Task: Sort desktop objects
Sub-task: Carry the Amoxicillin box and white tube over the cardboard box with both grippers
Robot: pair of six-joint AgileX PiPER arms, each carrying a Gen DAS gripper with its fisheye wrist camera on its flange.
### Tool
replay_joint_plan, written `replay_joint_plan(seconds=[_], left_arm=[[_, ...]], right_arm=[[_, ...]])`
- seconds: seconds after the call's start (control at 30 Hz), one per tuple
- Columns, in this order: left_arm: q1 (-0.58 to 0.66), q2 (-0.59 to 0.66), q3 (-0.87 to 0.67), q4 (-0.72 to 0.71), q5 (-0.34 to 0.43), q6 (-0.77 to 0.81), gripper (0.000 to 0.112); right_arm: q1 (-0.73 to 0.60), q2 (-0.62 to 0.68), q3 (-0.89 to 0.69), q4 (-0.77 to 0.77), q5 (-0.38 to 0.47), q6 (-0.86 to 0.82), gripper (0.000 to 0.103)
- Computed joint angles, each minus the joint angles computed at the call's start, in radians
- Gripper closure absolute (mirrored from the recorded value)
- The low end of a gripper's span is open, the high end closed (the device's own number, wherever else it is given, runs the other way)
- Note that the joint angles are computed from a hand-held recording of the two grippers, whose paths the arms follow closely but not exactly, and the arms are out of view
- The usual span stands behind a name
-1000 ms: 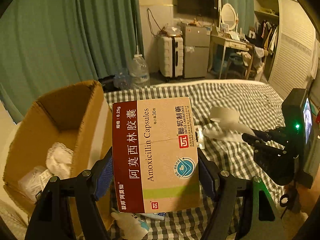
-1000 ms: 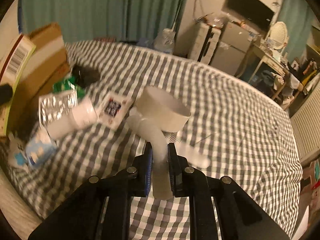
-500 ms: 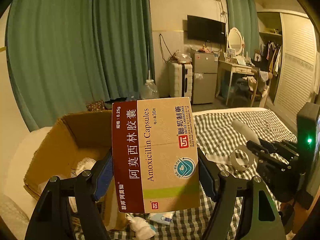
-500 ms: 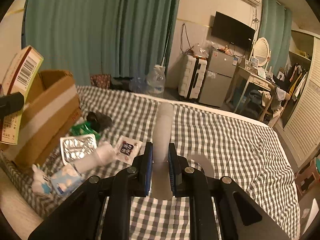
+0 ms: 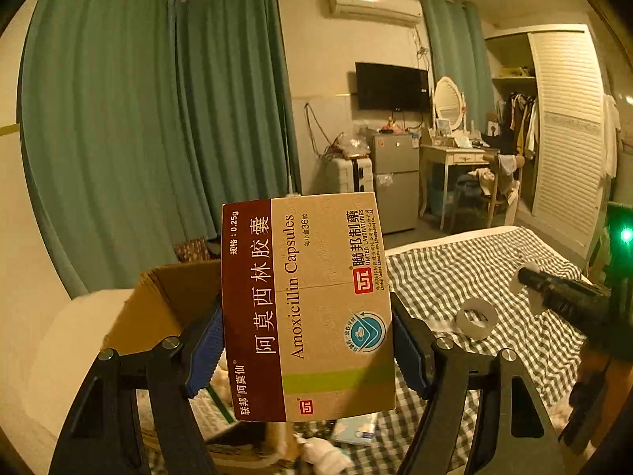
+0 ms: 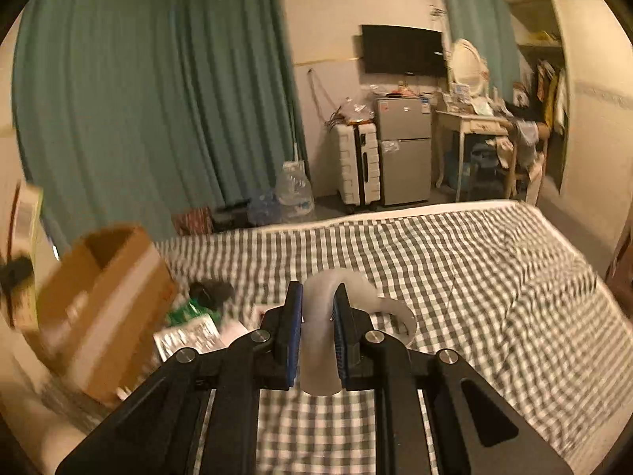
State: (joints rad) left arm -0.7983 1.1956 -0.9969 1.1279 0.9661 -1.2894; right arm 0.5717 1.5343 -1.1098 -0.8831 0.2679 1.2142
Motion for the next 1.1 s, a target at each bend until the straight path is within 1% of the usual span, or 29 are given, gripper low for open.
replay_joint_plan(seconds=[0.03, 0.1, 0.17, 0.27, 0.37, 0.4, 0.47, 0.53, 0.6, 0.73, 0.8, 0.87, 1.03, 1.1], left_arm=[[0.013, -0.017, 0.010, -0.005, -0.014, 0.012, 0.036], [0.054, -0.049, 0.028, -0.026, -0.052, 0.040, 0.036], [0.108, -0.076, 0.038, -0.061, -0.102, 0.074, 0.036], [0.193, -0.108, 0.055, -0.099, -0.177, 0.105, 0.036], [0.246, -0.124, 0.068, -0.096, -0.219, 0.113, 0.036], [0.259, -0.130, 0.075, -0.087, -0.228, 0.115, 0.036], [0.280, -0.134, 0.077, -0.072, -0.235, 0.117, 0.036], [0.311, -0.140, 0.069, -0.100, -0.255, 0.146, 0.036], [0.343, -0.155, 0.070, -0.139, -0.274, 0.186, 0.036], [0.397, -0.164, 0.087, -0.165, -0.305, 0.238, 0.036], [0.447, -0.162, 0.085, -0.227, -0.338, 0.291, 0.036], [0.506, -0.160, 0.075, -0.323, -0.371, 0.376, 0.036], [0.593, -0.170, 0.041, -0.450, -0.382, 0.526, 0.036], [0.621, -0.184, 0.034, -0.468, -0.381, 0.560, 0.036]], right_arm=[[-0.004, -0.012, 0.010, -0.004, -0.006, 0.033, 0.089], [0.001, -0.024, 0.013, -0.045, 0.008, 0.089, 0.089], [0.004, -0.032, 0.005, -0.047, 0.015, 0.102, 0.089], [0.027, -0.054, 0.007, -0.145, 0.042, 0.182, 0.089], [0.054, -0.056, -0.019, -0.177, 0.068, 0.193, 0.089], [0.063, -0.055, -0.028, -0.190, 0.073, 0.203, 0.089], [0.062, -0.052, -0.038, -0.169, 0.062, 0.177, 0.089], [0.070, -0.047, -0.053, -0.159, 0.070, 0.166, 0.089], [0.071, -0.047, -0.058, -0.144, 0.061, 0.143, 0.089], [0.078, -0.052, -0.071, -0.103, 0.063, 0.098, 0.089], [0.087, -0.052, -0.078, -0.109, 0.069, 0.092, 0.089], [0.114, -0.047, -0.093, -0.148, 0.096, 0.104, 0.089], [0.169, -0.029, -0.143, -0.170, 0.115, 0.092, 0.089], [0.196, -0.025, -0.160, -0.188, 0.123, 0.092, 0.089]])
